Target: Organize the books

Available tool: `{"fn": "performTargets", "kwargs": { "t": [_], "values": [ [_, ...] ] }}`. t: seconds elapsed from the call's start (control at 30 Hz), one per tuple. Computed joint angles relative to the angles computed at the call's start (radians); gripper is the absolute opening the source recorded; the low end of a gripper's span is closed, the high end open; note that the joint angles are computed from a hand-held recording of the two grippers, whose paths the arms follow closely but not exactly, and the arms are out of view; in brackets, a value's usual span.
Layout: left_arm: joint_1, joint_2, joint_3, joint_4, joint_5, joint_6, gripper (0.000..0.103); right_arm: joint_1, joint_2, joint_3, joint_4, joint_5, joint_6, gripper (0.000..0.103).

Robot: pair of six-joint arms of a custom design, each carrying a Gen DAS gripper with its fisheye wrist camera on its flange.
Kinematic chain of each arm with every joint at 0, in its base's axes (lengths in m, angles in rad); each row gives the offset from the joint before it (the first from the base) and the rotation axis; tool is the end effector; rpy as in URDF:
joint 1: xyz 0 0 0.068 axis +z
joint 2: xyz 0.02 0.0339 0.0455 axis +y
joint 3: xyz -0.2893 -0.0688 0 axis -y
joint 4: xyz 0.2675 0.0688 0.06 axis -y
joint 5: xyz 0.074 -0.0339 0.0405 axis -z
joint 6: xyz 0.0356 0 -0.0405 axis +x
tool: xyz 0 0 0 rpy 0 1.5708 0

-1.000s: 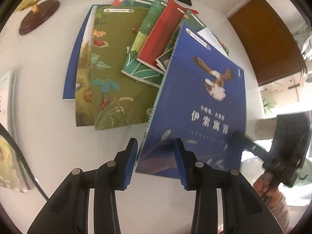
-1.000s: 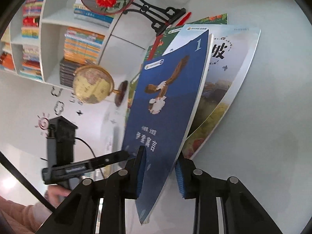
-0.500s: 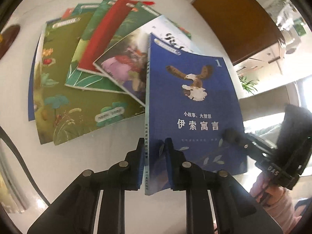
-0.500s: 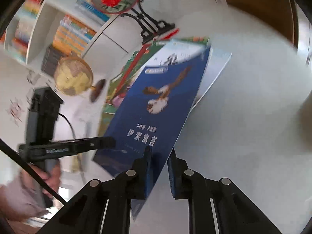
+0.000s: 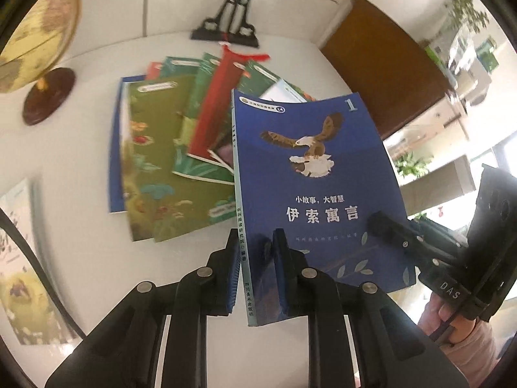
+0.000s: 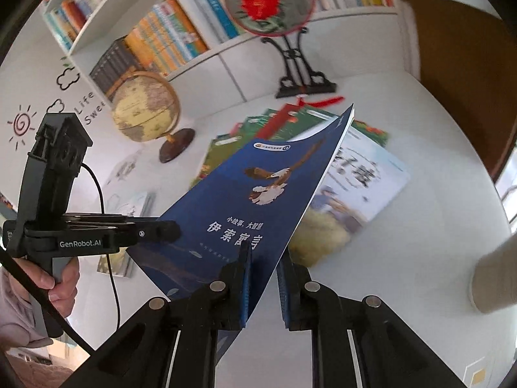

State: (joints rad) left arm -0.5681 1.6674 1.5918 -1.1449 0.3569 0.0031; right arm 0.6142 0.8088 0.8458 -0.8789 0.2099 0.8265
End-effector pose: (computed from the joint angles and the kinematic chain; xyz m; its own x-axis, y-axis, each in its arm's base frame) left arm 0.2934 -0.2020 0.3402 -0.7899 0.5076 -0.3442 0.6076 0.7237 -0.3271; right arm 0.1333 0.0849 0.3115 -0.7441 0.3555 -0.5655 0.1434 0.9119 0.3846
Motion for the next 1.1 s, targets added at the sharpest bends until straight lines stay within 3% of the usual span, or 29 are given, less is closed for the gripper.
{"fn": "performTargets", "kwargs": {
  "t": [0.33, 1.1],
  "values": [
    [0.047, -0.041, 0.045, -0.019, -0.073, 0.050, 0.016, 0.063, 0.132, 0.116, 0.046, 0.031, -0.039, 0.015],
    [0.303, -0.105, 0.069, -0.038, 0.036, 0.108, 0.016, 0.153, 0.416, 0.393, 0.068, 0.085, -0.115, 0.015]
  ]
}}
